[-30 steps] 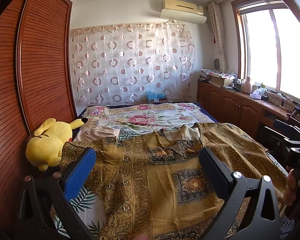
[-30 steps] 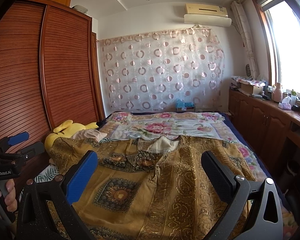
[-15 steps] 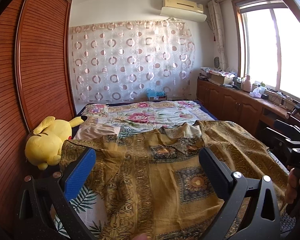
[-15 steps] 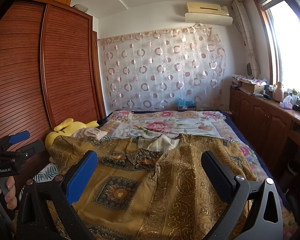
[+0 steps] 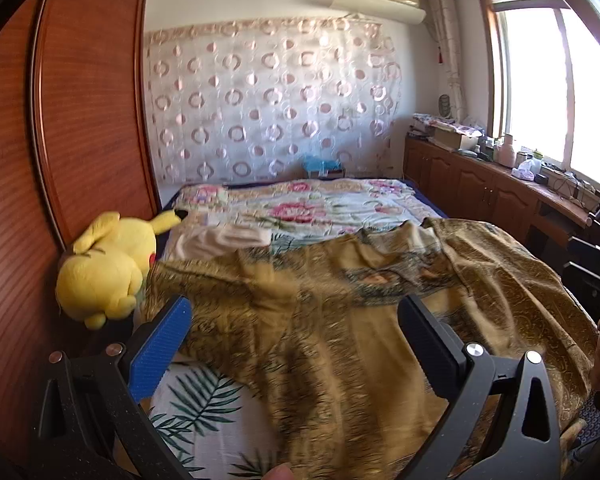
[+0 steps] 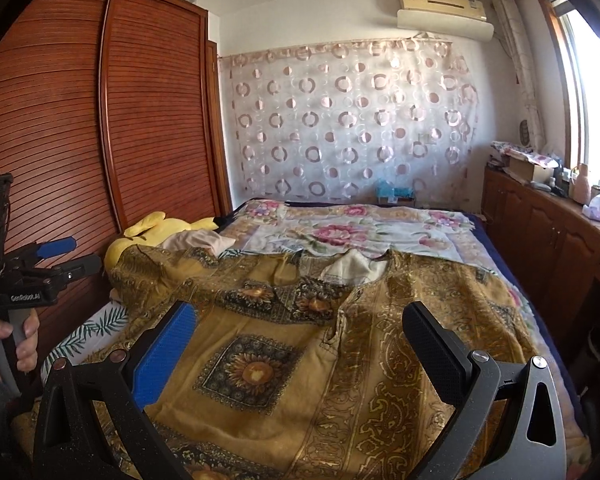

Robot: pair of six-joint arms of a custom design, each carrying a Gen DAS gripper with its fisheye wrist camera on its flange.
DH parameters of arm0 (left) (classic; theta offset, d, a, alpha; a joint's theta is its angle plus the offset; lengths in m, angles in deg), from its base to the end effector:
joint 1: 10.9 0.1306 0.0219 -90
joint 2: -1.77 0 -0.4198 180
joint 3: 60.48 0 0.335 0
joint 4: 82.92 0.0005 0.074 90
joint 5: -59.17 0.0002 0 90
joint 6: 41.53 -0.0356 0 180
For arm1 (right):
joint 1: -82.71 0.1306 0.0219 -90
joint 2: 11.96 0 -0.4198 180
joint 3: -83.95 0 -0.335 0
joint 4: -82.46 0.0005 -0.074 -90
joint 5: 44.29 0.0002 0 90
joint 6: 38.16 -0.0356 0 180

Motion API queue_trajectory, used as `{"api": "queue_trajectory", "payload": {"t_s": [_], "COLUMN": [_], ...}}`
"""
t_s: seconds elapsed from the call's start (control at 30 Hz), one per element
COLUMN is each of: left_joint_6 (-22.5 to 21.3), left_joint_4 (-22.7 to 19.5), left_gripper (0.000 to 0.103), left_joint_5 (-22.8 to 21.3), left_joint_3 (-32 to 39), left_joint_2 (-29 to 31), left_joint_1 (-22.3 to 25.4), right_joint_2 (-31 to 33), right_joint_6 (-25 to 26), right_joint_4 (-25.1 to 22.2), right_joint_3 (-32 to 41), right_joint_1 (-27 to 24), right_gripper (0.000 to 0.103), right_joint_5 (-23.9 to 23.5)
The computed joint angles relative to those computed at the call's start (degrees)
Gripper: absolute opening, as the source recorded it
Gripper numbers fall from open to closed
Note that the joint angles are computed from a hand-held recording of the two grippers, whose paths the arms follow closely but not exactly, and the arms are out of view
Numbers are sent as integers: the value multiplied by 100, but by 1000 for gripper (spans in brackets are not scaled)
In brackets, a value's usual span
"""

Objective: Fold small clothes

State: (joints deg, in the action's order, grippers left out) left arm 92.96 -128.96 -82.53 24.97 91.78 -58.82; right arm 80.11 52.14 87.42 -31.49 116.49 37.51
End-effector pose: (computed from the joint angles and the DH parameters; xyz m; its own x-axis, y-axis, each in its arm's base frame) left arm 0.2996 -0.2909 0.4494 -0.4579 -0.1410 -0.8778 -0.2729 0.9620 -0.0122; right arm 0.3590 0.2457 0.3533 -0.3153 -0.2171 -0.9238 -0.6615 0.7483 0.0499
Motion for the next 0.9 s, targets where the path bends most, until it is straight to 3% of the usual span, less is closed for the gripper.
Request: {"api": "queue_trajectory", "payload": {"t_s": [0.27, 0.33, 0.6, 0.8, 0.9], "left_joint_6": [64, 115, 81, -136, -321], "left_joint_4": [264, 380, 805, 878, 1128], "left_gripper": [103, 100, 72, 65, 65], "left_joint_5": [568, 849, 1743, 2095, 2359], "left_joint_3": [-832, -1059, -1694, -1762, -1840], "left_joint_2": [-402, -522, -848, -759, -730], "left_joint_1": [523, 729, 1489, 1982, 2233], "right_joint_2": [371, 411, 444, 402, 399], "right_joint_6": [299, 353, 710, 903, 966], "right_joint_4": [-646, -864, -1564, -1683, -1649], "right_joint_3": [333, 461, 793, 876, 839], "right_joint_1": [-99, -81, -157, -197, -236], "right_gripper": [103, 103, 103, 103, 103], "right_joint_5": [-274, -272, -525, -628, -686]}}
